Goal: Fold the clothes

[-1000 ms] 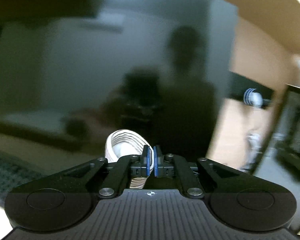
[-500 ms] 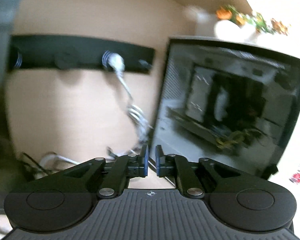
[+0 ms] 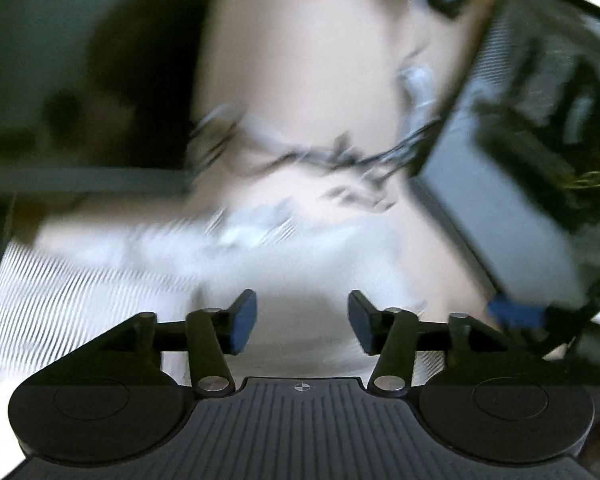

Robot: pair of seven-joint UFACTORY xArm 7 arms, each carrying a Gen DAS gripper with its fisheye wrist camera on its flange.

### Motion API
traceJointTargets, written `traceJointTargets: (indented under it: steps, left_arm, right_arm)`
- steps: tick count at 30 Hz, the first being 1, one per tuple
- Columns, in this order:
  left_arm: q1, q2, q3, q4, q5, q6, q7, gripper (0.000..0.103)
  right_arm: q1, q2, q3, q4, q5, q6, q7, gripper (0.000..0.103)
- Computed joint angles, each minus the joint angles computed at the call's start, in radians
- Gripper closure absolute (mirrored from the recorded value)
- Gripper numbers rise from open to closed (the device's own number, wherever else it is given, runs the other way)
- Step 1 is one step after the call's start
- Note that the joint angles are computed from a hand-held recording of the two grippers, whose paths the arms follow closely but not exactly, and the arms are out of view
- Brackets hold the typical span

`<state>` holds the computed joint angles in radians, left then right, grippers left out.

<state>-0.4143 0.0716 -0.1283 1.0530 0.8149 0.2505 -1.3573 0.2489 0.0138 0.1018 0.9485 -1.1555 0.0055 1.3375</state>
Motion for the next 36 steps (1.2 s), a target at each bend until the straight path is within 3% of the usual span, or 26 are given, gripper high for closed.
traceJointTargets:
  steps: [3, 6, 8, 10, 11, 12, 13, 20, 25, 26, 27, 29, 36]
  left_arm:
    - [0.018, -0.044, -0.008, -0.099, -0.096, -0.001, 0.001, 0.021]
    - [0.035, -0.077, -0.026, -0.171, -0.142, -0.019, 0.011, 0.013]
    - [0.047, -0.099, -0.039, -0.215, -0.166, -0.030, 0.015, 0.010]
    - [0.062, -0.129, -0.052, -0.260, -0.182, -0.047, 0.002, 0.008]
    - [0.072, -0.141, -0.061, -0.276, -0.181, -0.055, -0.008, 0.008]
    - [0.084, -0.158, -0.072, -0.294, -0.172, -0.058, -0.022, 0.008]
    - [0.096, -0.175, -0.084, -0.313, -0.164, -0.062, -0.035, 0.008]
    - [0.153, -0.207, -0.152, -0.365, -0.181, -0.091, -0.025, 0.005]
    - [0.175, -0.199, -0.173, -0.364, -0.130, -0.104, -0.046, 0.002]
    - [0.175, -0.199, -0.171, -0.366, -0.132, -0.107, -0.041, 0.002]
    - [0.170, -0.199, -0.165, -0.370, -0.146, -0.118, -0.025, 0.001]
    - [0.168, -0.198, -0.161, -0.371, -0.169, -0.126, -0.007, 0.001]
    - [0.143, -0.172, -0.134, -0.345, -0.295, -0.142, 0.101, 0.000]
  right_arm:
    - [-0.006, 0.040, 0.011, 0.025, 0.199, -0.030, -0.189, 0.015]
    - [-0.040, 0.092, 0.074, 0.064, 0.433, -0.048, -0.413, 0.016]
    - [-0.106, 0.126, 0.176, 0.092, 0.588, -0.039, -0.576, 0.021]
    - [-0.188, 0.163, 0.297, 0.127, 0.723, -0.017, -0.726, 0.033]
    - [-0.232, 0.182, 0.362, 0.146, 0.784, 0.000, -0.797, 0.046]
    - [-0.265, 0.203, 0.415, 0.167, 0.833, 0.018, -0.857, 0.053]
    - [-0.291, 0.224, 0.459, 0.189, 0.874, 0.037, -0.909, 0.053]
    - [-0.289, 0.411, 0.587, 0.362, 1.024, 0.132, -1.107, 0.039]
    - [-0.239, 0.609, 0.648, 0.562, 1.123, 0.264, -1.209, 0.040]
    - [-0.220, 0.635, 0.641, 0.594, 1.125, 0.290, -1.231, 0.051]
    - [-0.197, 0.657, 0.629, 0.626, 1.124, 0.315, -1.253, 0.072]
    - [-0.180, 0.649, 0.607, 0.629, 1.135, 0.306, -1.276, 0.097]
    - [-0.373, 0.457, 0.695, 0.429, 1.286, 0.090, -1.415, 0.099]
